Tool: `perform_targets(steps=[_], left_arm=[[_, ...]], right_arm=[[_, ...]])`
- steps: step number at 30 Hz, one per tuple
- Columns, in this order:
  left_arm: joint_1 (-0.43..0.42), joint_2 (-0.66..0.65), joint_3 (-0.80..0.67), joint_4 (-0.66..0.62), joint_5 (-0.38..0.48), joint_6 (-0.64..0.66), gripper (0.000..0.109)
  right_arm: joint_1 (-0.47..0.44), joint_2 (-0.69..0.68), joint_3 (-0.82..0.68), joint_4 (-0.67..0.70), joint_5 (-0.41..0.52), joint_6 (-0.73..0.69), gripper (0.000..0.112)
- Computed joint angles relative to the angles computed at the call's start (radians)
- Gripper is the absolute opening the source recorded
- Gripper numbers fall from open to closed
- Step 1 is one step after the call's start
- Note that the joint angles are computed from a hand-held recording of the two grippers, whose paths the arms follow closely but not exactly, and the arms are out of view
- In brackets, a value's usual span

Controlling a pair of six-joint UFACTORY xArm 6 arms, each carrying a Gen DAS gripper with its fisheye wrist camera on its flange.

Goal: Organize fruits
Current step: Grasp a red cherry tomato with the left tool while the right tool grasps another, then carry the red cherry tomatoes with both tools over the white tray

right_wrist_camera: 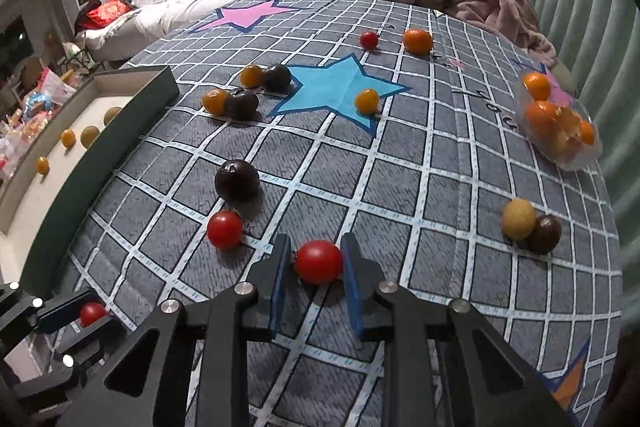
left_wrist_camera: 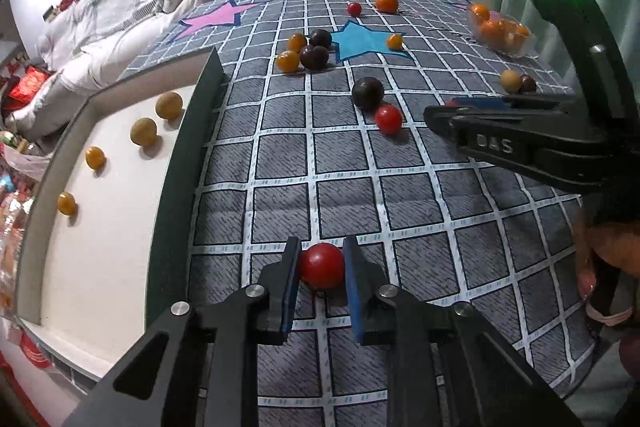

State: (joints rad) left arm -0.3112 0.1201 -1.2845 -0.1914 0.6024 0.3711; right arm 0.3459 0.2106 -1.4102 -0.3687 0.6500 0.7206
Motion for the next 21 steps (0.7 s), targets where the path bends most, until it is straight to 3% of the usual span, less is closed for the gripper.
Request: perform_targets(steps=[9, 21], left_arm=[[0.009, 0.005, -0.022, -0.037, 0.048, 0.026, 0.022], [0.025, -0.027, -0.039, -0.09, 0.078, 0.069, 0.022]], right_arm=[[-0.029, -0.133, 0.178, 0.142, -0.101, 0.003, 0.028], [-0.01, -0.196, 0.197, 0.152, -0.069, 0.02, 0.028]])
